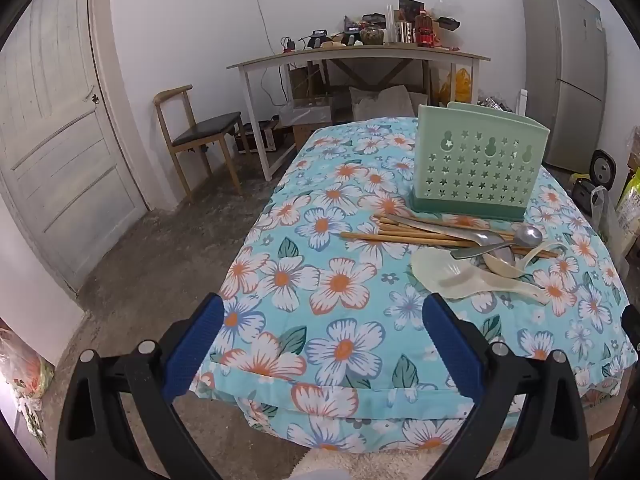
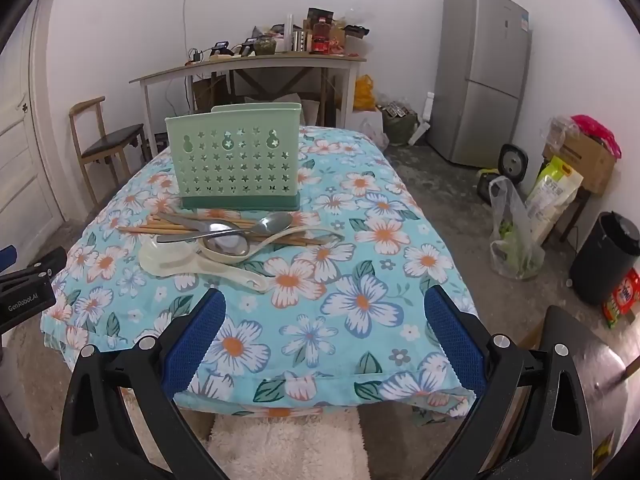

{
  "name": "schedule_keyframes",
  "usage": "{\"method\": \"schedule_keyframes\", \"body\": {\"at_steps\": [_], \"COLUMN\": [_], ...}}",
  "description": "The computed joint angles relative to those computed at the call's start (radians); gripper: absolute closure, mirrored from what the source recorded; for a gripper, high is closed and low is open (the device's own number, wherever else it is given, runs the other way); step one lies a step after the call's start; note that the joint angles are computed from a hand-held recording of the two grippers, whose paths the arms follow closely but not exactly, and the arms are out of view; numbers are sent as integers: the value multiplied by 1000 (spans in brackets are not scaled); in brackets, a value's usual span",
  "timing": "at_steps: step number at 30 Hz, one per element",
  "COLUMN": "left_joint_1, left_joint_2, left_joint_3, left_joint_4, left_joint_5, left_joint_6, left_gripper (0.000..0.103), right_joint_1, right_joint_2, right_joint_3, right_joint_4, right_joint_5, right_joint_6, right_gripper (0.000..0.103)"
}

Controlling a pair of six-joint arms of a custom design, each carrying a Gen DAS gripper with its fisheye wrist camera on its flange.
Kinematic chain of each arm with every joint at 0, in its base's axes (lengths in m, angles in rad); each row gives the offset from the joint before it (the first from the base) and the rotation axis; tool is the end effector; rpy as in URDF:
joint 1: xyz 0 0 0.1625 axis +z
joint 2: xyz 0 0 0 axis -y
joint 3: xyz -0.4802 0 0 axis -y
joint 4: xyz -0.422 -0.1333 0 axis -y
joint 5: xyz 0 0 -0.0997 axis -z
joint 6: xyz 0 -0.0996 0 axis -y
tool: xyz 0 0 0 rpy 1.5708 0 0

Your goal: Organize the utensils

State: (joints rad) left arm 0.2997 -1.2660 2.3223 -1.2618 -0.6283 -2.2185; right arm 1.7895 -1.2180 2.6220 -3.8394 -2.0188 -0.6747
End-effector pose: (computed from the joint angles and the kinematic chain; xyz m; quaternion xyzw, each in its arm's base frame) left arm -0.2376 -0.2973 0.1437 -0.0605 0.7459 -0.4443 0.4926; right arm 0.1681 -0.3406 0.2146 0.2985 -0.8387 0.3523 0.2888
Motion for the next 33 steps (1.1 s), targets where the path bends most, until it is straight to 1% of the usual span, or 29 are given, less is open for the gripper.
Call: {"method": "schedule_keyframes", "body": {"at_steps": [5, 10, 11, 17, 33], "left_joint_1": [-6, -8, -8, 0, -2], "left_joint_2": [-1, -15, -15, -23, -20], "left_joint_3": [1, 24, 21, 22, 15], "left_joint_4": [-4, -46, -49, -72, -48], "left_joint_5": [-1, -6, -6, 6, 8], "left_joint_6": [3, 25, 30, 53, 40], "left_gripper": [6, 6, 6, 6, 6], "right_joint_1": [-3, -10, 1, 1, 0], "right_joint_2": [0, 1, 3, 2, 0], "right_joint_3": [0, -2, 1, 1, 2], "right_joint_4": [-1, 1, -11, -9, -10], "right_joint_5": [5, 10, 2, 4, 5], "right_joint_6": [0, -6, -3, -1, 0], "right_gripper": [8, 8, 8, 8, 8]}}
